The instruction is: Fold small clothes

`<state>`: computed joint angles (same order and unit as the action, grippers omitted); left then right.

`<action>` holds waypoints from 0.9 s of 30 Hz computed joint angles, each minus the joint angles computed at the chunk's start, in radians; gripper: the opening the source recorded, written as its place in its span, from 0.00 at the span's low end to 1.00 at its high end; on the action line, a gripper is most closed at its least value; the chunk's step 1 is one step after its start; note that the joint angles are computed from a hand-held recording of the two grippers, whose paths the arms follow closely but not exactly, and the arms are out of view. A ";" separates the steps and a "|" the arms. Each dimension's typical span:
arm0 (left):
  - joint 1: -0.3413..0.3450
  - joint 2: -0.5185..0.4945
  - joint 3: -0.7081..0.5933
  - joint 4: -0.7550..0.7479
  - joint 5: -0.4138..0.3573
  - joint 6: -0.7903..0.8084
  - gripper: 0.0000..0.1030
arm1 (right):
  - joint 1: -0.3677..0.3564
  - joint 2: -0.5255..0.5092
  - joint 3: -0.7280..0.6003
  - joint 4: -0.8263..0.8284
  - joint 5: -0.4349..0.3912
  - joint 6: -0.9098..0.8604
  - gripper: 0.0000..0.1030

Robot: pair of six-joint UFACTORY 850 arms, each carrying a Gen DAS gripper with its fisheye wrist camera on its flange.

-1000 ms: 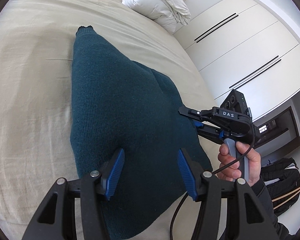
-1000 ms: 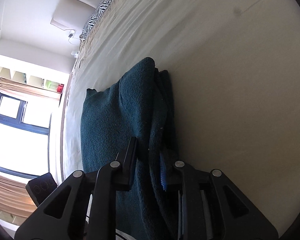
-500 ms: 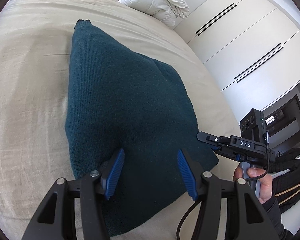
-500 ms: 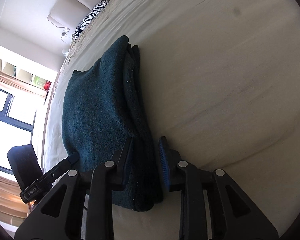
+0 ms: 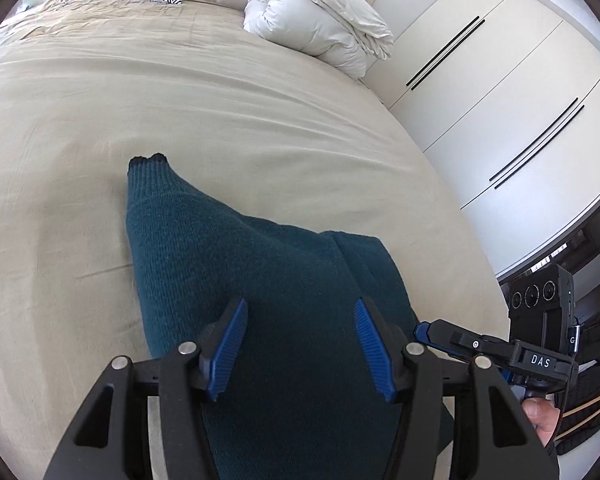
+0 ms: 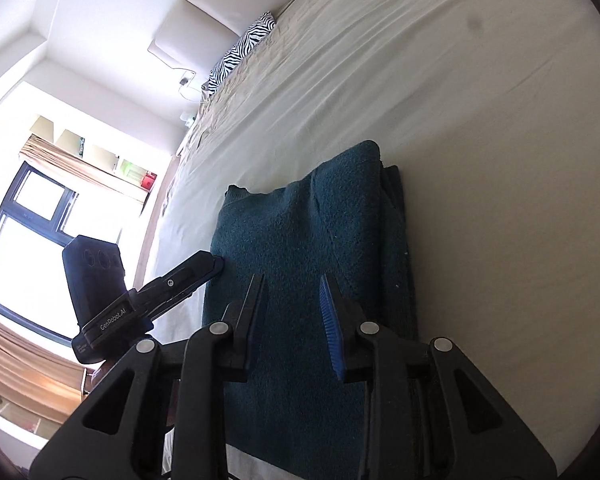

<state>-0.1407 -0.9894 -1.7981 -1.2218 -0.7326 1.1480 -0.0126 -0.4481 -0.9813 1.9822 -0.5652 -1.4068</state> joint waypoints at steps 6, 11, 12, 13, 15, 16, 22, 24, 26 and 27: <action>-0.018 -0.045 -0.035 0.025 0.059 0.022 0.55 | -0.009 -0.128 -0.098 -0.053 0.009 0.039 0.22; -0.011 -0.041 -0.026 -0.004 0.042 0.024 0.55 | -0.024 -0.094 -0.059 -0.025 -0.039 0.041 0.23; -0.006 -0.025 -0.009 -0.013 0.038 0.022 0.55 | -0.016 -0.078 -0.048 -0.005 -0.033 0.019 0.25; 0.000 -0.001 0.024 -0.031 0.037 0.037 0.55 | -0.008 -0.059 -0.028 0.030 -0.038 -0.020 0.25; 0.009 0.052 0.107 -0.108 0.036 0.129 0.55 | 0.001 -0.009 0.029 0.073 -0.087 -0.090 0.25; 0.010 0.073 0.144 -0.132 0.046 0.172 0.55 | 0.010 0.009 0.050 0.073 -0.079 -0.107 0.25; -0.010 0.075 0.172 -0.121 0.103 0.210 0.54 | 0.007 -0.011 0.106 0.146 -0.117 -0.148 0.24; 0.001 0.090 0.181 -0.131 0.074 0.205 0.55 | 0.013 0.026 0.123 0.152 -0.091 -0.124 0.26; 0.013 0.122 0.218 -0.168 0.073 0.243 0.57 | 0.028 0.079 0.145 0.181 -0.025 -0.167 0.35; 0.024 0.141 0.246 -0.202 0.070 0.278 0.58 | 0.035 0.100 0.153 0.201 0.009 -0.191 0.51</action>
